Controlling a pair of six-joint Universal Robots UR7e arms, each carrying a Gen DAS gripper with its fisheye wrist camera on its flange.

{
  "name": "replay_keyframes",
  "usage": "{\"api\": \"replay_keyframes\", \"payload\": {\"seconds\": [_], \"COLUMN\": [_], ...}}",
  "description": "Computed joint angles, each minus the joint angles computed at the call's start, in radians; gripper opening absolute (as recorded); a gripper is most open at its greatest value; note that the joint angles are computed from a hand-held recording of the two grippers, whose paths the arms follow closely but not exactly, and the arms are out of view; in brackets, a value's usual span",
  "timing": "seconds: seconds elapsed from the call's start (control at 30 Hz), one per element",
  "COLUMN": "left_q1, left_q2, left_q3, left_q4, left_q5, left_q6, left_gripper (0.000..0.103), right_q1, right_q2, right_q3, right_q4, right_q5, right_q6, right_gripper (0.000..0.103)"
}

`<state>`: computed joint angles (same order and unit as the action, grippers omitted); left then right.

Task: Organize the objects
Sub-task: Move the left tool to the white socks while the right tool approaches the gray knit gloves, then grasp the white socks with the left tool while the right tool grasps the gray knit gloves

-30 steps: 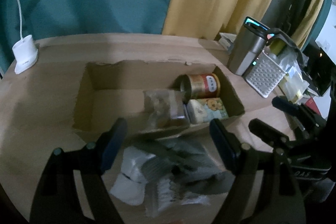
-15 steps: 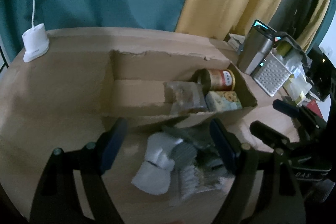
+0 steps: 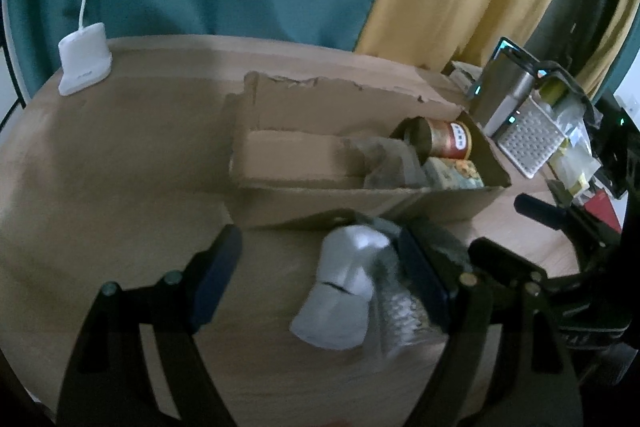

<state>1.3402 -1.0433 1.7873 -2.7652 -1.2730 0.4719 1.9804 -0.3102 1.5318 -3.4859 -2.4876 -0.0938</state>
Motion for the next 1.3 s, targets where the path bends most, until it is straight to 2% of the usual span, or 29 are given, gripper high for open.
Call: {"api": "replay_keyframes", "payload": {"seconds": [0.2,0.4,0.6,0.73,1.07,1.3], "left_q1": [0.014,0.024,0.03,0.031,0.017,0.007], "left_q2": [0.007,0.015,0.021,0.024,0.032,0.044], "left_q3": [-0.011,-0.018,-0.02,-0.018,-0.008,0.001], "left_q4": [0.011,0.018,0.02,0.021,0.03,0.046], "left_q5": [0.005,0.013,0.025,0.033,0.045,0.053], "left_q6": [0.0,0.004,0.009,0.015,0.031,0.053], "left_gripper": [0.082,0.082,0.082,0.082,0.082,0.082], "right_q1": [-0.006,-0.028,-0.047,-0.064,-0.054,-0.048], "right_q2": [0.009,0.007,0.0,-0.01,-0.016,-0.032], "right_q3": [-0.018,-0.022,-0.014,-0.001,0.021,0.063], "right_q4": [0.042,0.098,0.148,0.153,0.084,0.028], "right_q5": [0.024,0.068,0.14,0.215,0.199,0.166], "right_q6": [0.02,0.077,0.129,0.161,0.127,0.127], "right_gripper": [0.094,0.091,0.082,0.069,0.049,0.048]}}
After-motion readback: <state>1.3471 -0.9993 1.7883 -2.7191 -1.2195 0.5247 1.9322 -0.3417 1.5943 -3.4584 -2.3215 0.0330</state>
